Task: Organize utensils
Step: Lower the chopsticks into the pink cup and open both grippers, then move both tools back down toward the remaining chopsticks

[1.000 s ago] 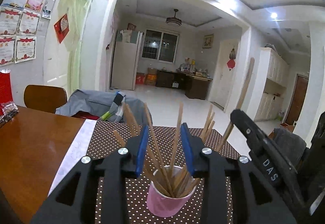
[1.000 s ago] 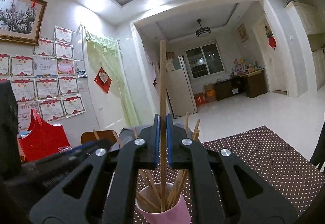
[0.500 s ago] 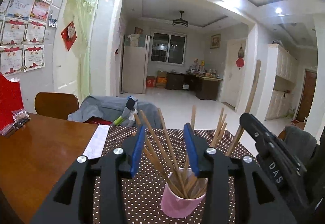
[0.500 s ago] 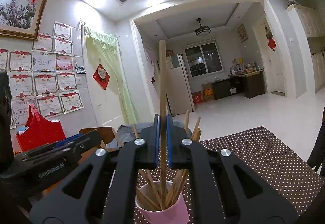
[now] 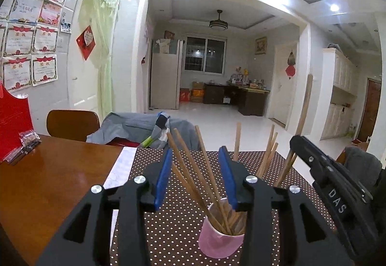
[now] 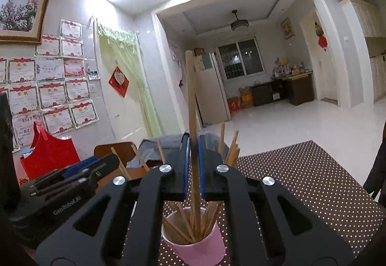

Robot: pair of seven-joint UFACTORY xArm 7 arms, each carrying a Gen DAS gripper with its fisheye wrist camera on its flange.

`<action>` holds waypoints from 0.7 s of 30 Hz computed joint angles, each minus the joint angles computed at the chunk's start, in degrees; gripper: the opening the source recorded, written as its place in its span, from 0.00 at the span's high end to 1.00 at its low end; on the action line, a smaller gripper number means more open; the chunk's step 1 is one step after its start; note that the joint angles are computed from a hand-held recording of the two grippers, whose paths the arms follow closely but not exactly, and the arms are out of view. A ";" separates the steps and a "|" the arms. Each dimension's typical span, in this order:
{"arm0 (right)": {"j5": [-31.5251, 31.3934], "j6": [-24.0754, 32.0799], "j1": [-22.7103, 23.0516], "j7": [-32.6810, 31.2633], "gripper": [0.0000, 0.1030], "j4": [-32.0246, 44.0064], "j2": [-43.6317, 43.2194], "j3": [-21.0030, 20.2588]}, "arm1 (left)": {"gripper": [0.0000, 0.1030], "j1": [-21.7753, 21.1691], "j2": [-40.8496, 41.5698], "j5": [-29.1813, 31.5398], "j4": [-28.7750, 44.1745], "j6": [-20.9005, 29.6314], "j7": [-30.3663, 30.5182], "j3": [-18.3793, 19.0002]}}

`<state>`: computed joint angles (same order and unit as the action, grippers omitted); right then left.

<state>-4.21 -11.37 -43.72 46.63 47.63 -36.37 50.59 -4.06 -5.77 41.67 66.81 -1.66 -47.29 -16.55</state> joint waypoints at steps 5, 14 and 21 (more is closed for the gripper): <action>0.62 -0.63 -0.80 1.18 0.49 -0.71 -1.37 0.47 | 0.61 -1.32 -0.10 -4.18 -0.58 -0.13 3.54 1.07; 0.57 0.54 -1.44 1.91 0.49 -0.76 -3.01 0.62 | 0.61 -0.59 0.09 -2.82 -0.32 -0.04 2.64 0.43; -0.69 1.73 -0.87 2.34 0.49 -0.44 -3.19 0.04 | 0.61 -0.72 -0.02 -3.16 -0.24 0.53 2.66 0.48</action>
